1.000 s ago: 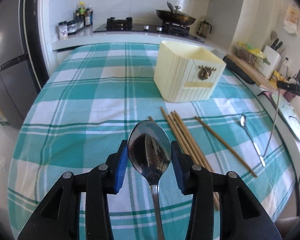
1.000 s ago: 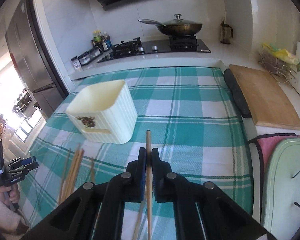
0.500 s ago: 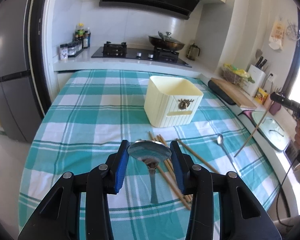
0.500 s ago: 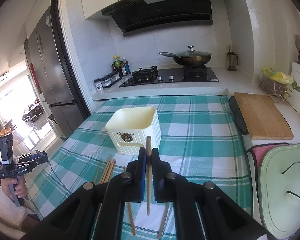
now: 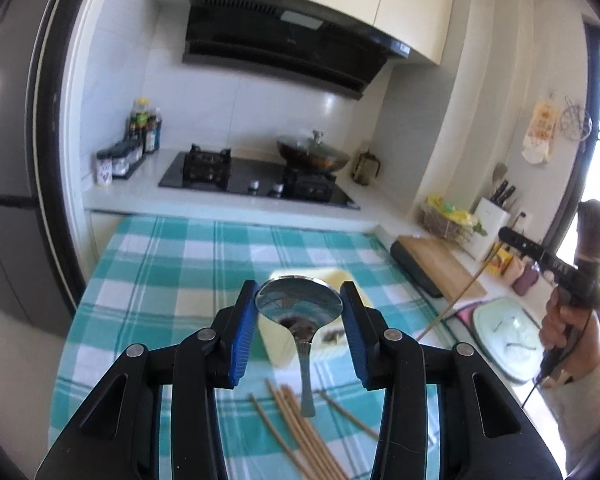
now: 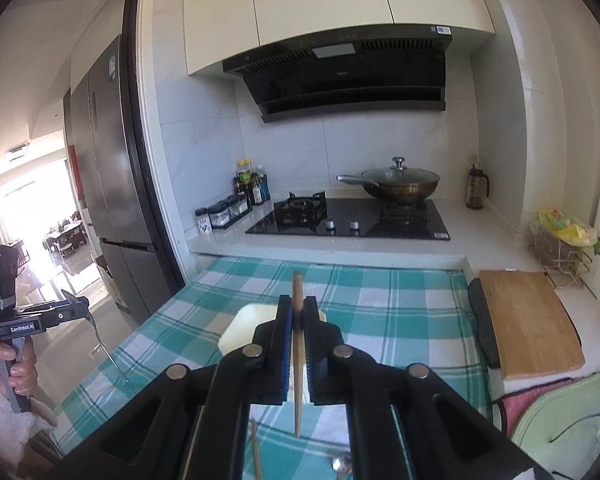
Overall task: Organize utensils
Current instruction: 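Carry the spoon and chopstick into the cream caddy and release both, then move both tools back over the remaining utensils on the cloth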
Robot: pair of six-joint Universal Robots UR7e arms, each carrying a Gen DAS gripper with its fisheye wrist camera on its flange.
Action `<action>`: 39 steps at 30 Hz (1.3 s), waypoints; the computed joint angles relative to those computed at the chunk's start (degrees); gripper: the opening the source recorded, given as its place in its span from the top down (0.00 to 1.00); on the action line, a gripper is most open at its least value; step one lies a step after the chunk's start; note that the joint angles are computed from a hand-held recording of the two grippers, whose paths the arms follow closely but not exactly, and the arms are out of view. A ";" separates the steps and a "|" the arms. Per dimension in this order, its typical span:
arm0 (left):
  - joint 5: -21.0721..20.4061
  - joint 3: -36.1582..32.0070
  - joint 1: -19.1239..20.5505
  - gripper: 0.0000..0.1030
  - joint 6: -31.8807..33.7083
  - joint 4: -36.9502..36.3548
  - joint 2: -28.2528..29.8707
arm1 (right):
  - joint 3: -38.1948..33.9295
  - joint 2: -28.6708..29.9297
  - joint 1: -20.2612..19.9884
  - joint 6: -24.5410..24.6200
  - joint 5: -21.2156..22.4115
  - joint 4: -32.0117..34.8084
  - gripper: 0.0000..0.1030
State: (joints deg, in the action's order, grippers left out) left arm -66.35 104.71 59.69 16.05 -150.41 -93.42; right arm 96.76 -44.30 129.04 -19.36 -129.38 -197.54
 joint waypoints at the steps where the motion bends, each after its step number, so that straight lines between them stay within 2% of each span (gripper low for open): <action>1: 0.58 -0.76 -0.61 0.60 0.80 -2.80 1.49 | -1.92 1.15 -0.01 -1.36 0.60 -1.41 0.95; 6: 2.86 -4.55 -1.02 0.59 4.92 -16.30 10.92 | -10.58 7.71 -1.16 -6.78 4.06 -8.30 0.95; 8: 4.03 -5.76 -0.46 0.60 5.71 -18.20 14.24 | -13.48 10.48 -1.99 -8.65 4.28 -9.79 0.95; 10: 4.65 -7.31 0.66 0.60 4.94 -16.94 17.07 | -15.67 12.43 -3.14 -8.54 4.13 -8.75 0.95; 15: 5.46 -11.02 3.88 0.60 0.35 -8.40 22.05 | -18.71 14.29 -6.56 -0.45 2.39 4.03 0.95; 19: 6.81 -11.75 5.09 0.59 -0.47 -3.90 24.06 | -20.40 14.92 -8.65 6.32 0.94 14.96 0.94; 22: 7.46 -12.28 5.56 0.57 -1.91 -1.41 24.90 | -21.01 15.28 -9.59 9.71 0.29 20.53 0.94; 23: 7.32 -12.18 5.67 0.55 -2.49 -0.98 24.69 | -21.01 15.40 -9.71 10.00 -0.21 20.94 0.93; 24: 6.92 -11.98 5.77 0.47 -3.20 -0.43 24.13 | -21.09 15.60 -9.69 10.19 -1.10 20.94 0.92; 25: 6.36 -11.77 5.82 0.39 -3.68 -0.13 23.46 | -20.88 15.56 -9.63 10.33 -1.69 20.70 0.84; 26: 6.02 -10.96 5.74 0.37 -3.85 -0.12 22.22 | -20.20 15.19 -9.54 10.41 -1.96 19.95 0.62; 27: 6.02 -9.97 5.55 0.34 -3.80 0.06 20.75 | -19.37 14.81 -9.37 10.20 -2.11 18.43 0.53; 28: 6.22 -8.78 5.38 0.29 -3.62 0.71 18.89 | -17.80 14.14 -9.09 9.37 -2.17 15.38 0.47; 31: 6.67 -4.39 5.69 0.19 -3.50 3.00 13.06 | -12.31 11.72 -7.57 5.99 -4.36 9.02 0.47; 34: 5.99 1.94 7.08 0.17 -4.91 5.93 6.44 | -3.44 8.54 -5.97 3.89 -6.24 1.60 0.47; 36: 5.23 7.15 8.33 0.17 -6.15 6.75 2.31 | 3.98 6.71 -5.21 4.53 -6.74 -4.34 0.47; 39: 6.55 16.39 9.06 0.17 -7.82 3.34 -2.87 | 12.83 7.28 -4.27 5.07 -8.44 -15.63 0.47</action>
